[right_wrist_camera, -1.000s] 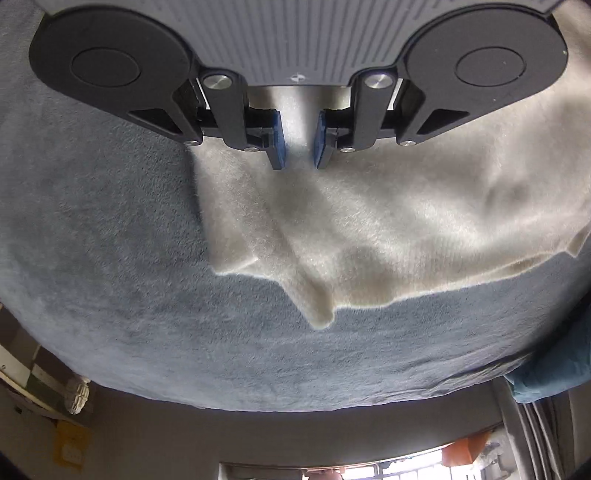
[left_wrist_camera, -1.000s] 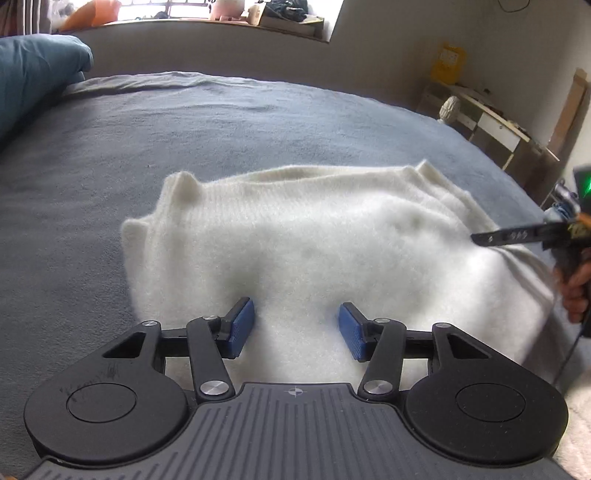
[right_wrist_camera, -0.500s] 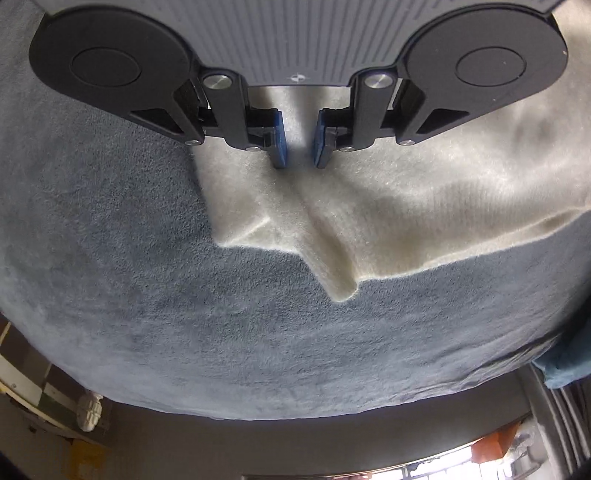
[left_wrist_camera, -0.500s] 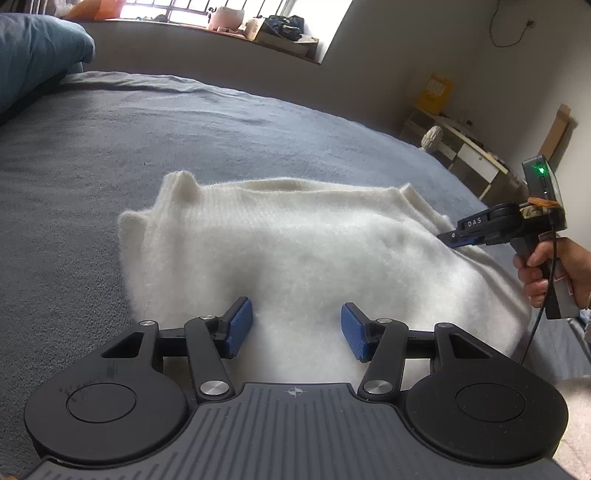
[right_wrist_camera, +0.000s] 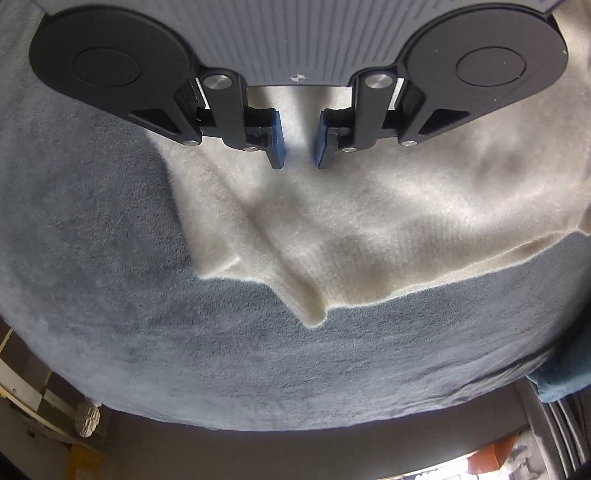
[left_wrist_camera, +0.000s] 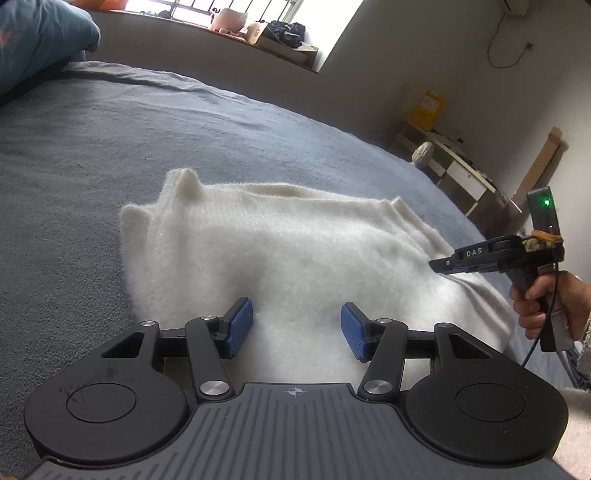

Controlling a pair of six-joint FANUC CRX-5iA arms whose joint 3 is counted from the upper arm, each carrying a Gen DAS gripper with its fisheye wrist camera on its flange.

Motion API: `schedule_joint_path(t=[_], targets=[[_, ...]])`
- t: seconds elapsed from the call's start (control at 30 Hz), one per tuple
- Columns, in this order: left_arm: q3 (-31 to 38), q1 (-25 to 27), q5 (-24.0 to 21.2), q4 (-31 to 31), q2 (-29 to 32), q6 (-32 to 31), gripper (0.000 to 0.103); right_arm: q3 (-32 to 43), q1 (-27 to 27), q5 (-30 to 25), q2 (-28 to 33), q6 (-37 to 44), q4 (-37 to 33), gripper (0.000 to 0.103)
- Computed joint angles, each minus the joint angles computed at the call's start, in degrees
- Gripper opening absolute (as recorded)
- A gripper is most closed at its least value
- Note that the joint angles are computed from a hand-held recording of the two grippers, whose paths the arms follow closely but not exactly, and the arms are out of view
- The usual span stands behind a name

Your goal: Fold clothes

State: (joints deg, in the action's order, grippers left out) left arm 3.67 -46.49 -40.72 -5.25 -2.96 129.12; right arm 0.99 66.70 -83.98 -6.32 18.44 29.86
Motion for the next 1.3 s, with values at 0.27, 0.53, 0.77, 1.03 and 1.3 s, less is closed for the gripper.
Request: schedule_joint_path(t=[0.27, 0.53, 0.77, 1.03, 1.3], targets=[[2.50, -5.12, -0.06, -7.87, -1.57, -1.10, 0.054, 3.02, 9.06, 0.17, -3.51, 2.62, 1.34, 0.020], [10.85, -12.16, -9.57, -15.40, 6.23, 0.89, 0.054, -3.06, 9.96, 6.84, -3.94, 3.12, -2.29, 0.020], [18.08, -14.97, -14.26, -19.40, 8.60, 1.07, 0.054, -2.97, 15.11, 7.08, -8.36, -1.85, 0.86, 0.020], [20.14, -16.72, -16.38, -20.49, 13.19, 3.66, 0.055, -6.01, 17.97, 4.08, -6.31, -0.42, -0.68, 0.020], [18.76, -16.88, -15.17, -21.02, 12.17, 5.72, 0.055, -1.15, 20.85, -3.12, -5.54, -1.74, -1.33, 0.020]])
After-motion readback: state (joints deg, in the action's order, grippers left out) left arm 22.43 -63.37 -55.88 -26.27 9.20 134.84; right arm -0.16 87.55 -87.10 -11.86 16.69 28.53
